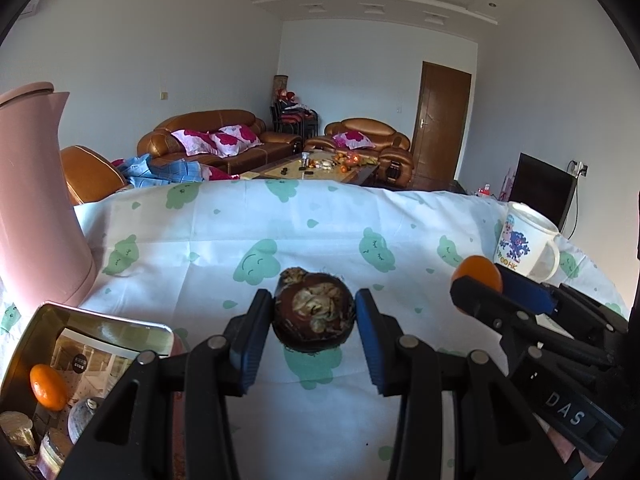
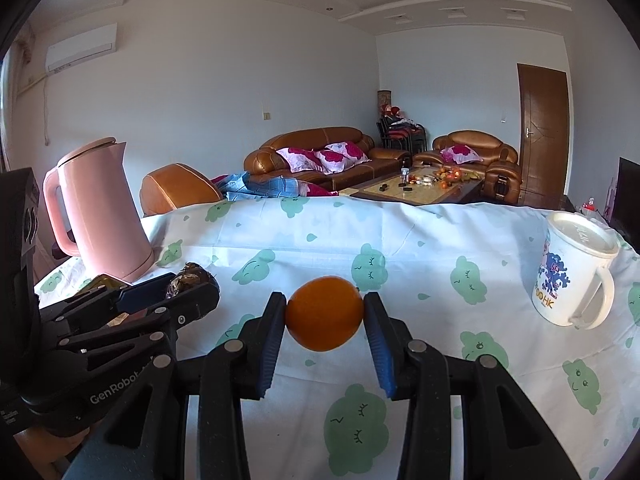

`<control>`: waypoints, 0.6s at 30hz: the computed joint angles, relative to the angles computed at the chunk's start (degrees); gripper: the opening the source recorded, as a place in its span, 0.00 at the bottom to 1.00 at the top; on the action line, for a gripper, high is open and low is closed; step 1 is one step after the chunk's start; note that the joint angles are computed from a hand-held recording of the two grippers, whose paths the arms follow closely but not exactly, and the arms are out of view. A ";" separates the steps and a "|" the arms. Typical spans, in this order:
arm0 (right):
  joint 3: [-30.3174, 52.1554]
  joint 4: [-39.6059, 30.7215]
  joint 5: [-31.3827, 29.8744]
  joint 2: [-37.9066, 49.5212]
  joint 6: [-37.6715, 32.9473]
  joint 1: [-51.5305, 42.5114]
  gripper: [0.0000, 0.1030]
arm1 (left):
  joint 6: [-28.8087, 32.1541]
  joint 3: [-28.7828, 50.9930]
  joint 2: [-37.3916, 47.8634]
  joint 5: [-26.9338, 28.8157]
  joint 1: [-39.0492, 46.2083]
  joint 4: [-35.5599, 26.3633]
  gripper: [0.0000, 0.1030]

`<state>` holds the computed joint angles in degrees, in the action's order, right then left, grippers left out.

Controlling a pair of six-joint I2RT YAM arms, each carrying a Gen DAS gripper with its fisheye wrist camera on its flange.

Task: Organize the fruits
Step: 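Lift the dark brown fruit with the left tool while the right tool lifts the orange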

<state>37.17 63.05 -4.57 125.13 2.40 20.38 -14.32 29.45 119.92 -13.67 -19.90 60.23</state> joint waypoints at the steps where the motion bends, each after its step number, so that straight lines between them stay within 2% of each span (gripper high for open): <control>1: -0.20 0.44 0.05 0.01 0.07 -0.03 0.41 | 0.09 -0.19 -0.08 -0.23 -0.17 0.27 0.43; 8: -2.55 5.68 0.33 0.57 0.02 -0.10 0.41 | 1.26 -1.86 0.14 -2.66 -1.63 4.24 0.43; 18: -3.79 8.73 1.32 0.78 -0.46 0.33 0.41 | 2.76 -3.32 0.44 -5.39 -3.36 7.63 0.43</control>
<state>33.38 71.78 -3.25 125.91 1.95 20.72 -11.56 26.12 120.36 -19.06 -23.26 67.85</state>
